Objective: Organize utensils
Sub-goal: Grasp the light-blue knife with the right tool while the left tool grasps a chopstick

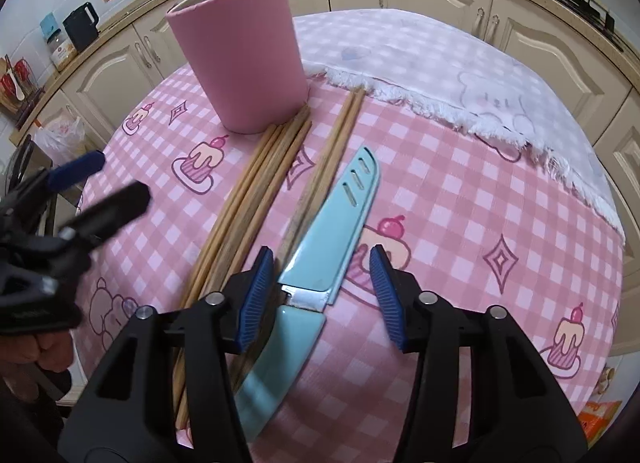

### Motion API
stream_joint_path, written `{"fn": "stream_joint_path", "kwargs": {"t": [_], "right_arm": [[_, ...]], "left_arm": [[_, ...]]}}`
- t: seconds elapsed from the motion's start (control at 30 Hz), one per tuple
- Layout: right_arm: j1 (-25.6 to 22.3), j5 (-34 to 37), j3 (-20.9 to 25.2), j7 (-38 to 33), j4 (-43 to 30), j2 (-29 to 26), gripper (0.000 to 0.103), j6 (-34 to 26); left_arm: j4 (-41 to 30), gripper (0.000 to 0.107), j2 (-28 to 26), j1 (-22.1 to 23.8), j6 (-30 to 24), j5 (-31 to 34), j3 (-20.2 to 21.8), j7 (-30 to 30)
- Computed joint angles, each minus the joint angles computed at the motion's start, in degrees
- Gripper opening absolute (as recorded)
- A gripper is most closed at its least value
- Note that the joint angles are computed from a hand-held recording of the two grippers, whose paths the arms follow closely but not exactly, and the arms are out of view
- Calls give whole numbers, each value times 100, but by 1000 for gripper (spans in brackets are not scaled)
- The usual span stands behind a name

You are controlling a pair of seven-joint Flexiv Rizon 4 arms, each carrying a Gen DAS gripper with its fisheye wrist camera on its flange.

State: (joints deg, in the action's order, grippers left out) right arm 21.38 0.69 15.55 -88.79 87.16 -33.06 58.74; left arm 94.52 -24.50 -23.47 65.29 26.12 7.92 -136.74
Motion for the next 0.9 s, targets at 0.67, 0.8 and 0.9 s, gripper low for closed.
{"fn": "stream_joint_path", "kwargs": {"t": [0.67,0.8,0.9], "right_arm": [[-64,84,-32,-139,-89,-61,42,-10],[-68,-2,-109,-37,-17,-17,41,1],[-17,-108,-166,66,-62,-50,41,-32]], "left_arm": [[-791,96,-650,-105,-1012,-319,-42,617],[-801,96,-623,-128,-1068,-196,-47,591],[-778,96,-621,-41,-1030,-289,-115,645]]}}
